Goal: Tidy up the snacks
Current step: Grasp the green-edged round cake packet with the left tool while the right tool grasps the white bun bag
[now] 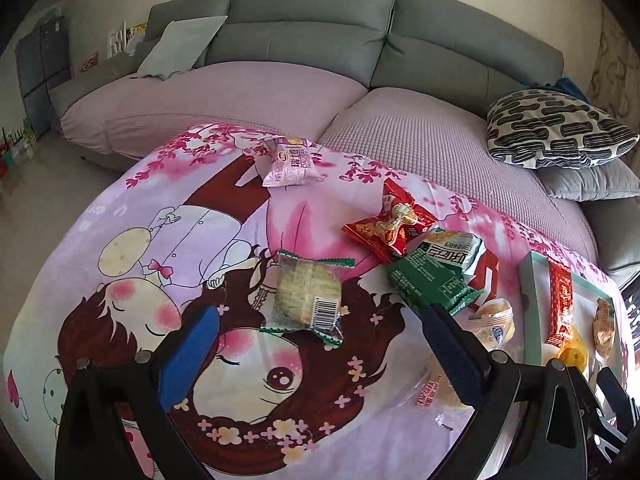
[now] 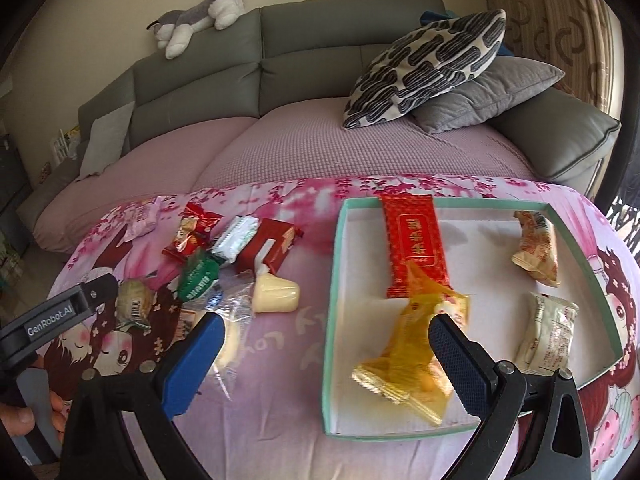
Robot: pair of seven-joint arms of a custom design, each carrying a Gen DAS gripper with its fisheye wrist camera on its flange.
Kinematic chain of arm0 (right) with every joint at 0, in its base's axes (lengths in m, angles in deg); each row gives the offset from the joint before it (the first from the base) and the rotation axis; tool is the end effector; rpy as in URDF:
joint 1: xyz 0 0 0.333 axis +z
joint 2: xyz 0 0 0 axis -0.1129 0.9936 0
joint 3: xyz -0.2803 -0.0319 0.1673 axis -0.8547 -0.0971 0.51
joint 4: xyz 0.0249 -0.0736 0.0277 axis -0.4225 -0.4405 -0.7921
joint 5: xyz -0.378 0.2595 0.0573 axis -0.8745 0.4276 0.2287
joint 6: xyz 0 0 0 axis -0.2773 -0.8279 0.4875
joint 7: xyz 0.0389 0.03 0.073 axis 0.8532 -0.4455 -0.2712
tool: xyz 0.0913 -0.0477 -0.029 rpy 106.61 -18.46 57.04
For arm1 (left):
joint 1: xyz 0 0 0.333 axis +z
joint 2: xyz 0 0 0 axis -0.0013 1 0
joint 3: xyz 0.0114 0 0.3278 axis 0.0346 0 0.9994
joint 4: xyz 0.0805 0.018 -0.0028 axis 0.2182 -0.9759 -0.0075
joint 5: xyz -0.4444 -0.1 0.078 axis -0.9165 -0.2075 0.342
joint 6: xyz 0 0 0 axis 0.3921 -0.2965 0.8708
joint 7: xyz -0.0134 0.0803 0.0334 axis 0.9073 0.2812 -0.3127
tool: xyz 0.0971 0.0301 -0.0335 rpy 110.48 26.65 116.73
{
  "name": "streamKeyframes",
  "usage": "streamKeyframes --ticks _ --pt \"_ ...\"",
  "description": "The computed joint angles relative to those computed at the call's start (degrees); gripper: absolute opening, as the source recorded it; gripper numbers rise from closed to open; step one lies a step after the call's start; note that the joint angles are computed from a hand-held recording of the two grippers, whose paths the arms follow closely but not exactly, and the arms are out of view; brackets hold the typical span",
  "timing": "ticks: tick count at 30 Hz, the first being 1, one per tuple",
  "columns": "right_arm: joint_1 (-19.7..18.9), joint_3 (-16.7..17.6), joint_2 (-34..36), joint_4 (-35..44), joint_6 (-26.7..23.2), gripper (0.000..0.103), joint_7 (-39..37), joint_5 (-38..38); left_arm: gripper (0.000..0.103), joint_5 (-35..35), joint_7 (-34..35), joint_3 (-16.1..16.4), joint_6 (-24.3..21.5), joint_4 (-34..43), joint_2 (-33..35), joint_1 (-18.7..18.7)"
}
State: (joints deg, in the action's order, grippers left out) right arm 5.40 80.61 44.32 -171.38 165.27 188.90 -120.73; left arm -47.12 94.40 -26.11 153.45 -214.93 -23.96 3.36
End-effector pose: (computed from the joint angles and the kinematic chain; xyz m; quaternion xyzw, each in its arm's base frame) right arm 0.4886 0.2703 0.4640 -0.6444 0.6599 -0.2351 0.3066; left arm 0.5097 -0.1094 0.4626 -0.7665 0.5444 -0.2420 0.2399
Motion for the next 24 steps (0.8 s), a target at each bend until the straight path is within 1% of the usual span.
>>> streamKeyframes --ticks 5,8,14,17,19,24 --pt "1.59 0.91 3.91 3.4 0.03 0.103 0.05 -1.88 0.101 -0.41 2.17 1.33 -0.51 1.0 1.74 0.29" --pt "3.27 0.02 6.34 5.44 -0.54 0.103 -0.64 -1.92 0.101 -1.25 4.62 2.23 -1.18 2.77 4.21 -0.23" --pt "6.42 -2.25 9.96 8.34 -2.43 0.103 -2.14 -1.65 0.101 -1.34 5.81 2.94 -2.37 5.34 8.42 -0.78" --pt "7.84 -3.28 11.14 8.92 -3.38 0.103 -4.53 0.6 0.101 0.19 3.51 2.81 -2.11 5.99 9.8 -0.32" --pt "8.43 -3.63 11.66 9.27 -4.04 0.103 -4.71 0.47 0.101 1.01 2.17 3.01 -1.51 6.09 10.41 -0.2" --pt "9.55 -4.37 12.75 9.84 -4.35 0.103 -5.73 1.42 0.101 2.25 1.6 3.52 -1.66 6.85 12.0 -0.62"
